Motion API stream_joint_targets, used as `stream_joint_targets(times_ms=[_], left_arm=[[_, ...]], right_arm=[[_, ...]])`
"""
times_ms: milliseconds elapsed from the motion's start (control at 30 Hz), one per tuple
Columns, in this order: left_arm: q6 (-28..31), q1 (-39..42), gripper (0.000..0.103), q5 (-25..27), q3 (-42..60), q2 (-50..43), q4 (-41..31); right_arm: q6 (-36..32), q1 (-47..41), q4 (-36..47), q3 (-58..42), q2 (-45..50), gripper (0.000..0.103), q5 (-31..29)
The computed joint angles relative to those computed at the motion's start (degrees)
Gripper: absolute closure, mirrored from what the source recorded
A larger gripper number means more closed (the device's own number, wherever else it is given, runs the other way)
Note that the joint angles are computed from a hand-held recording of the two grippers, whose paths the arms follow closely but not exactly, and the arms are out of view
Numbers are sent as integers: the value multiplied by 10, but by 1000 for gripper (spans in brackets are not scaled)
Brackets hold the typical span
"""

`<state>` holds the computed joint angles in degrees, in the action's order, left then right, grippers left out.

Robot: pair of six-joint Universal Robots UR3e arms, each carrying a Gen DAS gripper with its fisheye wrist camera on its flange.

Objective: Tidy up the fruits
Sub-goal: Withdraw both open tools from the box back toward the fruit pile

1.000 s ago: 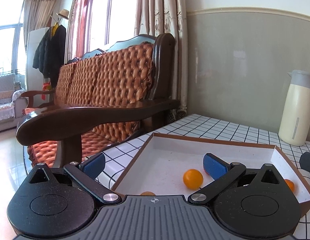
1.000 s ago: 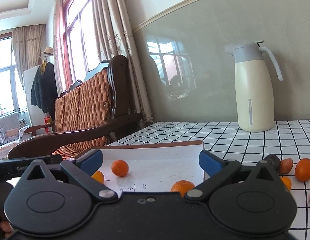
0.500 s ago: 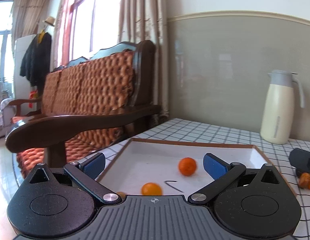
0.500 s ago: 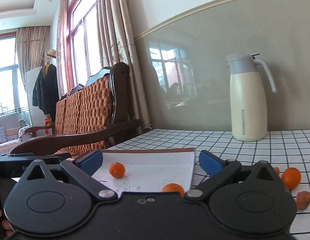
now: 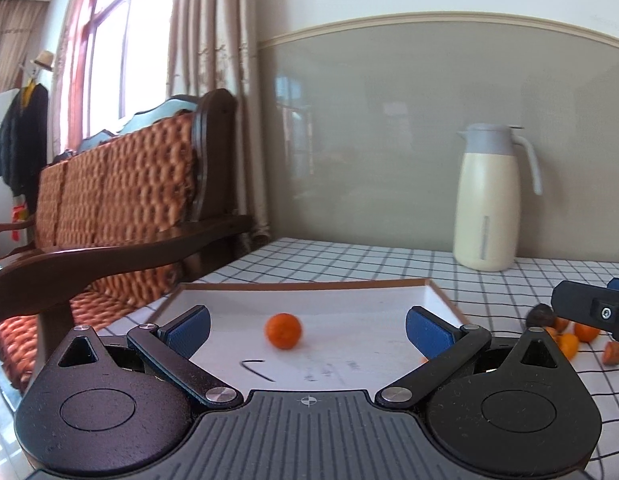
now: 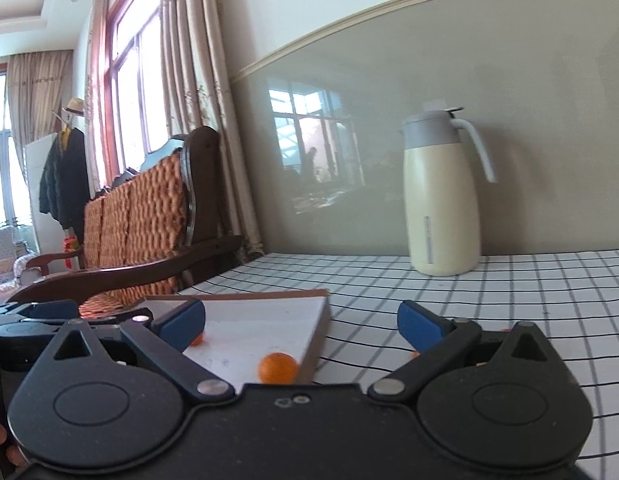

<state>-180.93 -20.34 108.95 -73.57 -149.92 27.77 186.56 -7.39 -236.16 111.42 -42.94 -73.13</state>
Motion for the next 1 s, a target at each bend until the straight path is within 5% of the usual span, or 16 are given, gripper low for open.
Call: stream_joint_targets(times_ms=[533, 1000], left_arm=[[18, -59, 0, -19, 80, -35, -65], [22, -109, 0, -48, 257, -119, -172]], right_arm=[[-28, -51, 52, 108, -63, 6, -59], [-32, -130, -9, 193, -75, 6, -60]])
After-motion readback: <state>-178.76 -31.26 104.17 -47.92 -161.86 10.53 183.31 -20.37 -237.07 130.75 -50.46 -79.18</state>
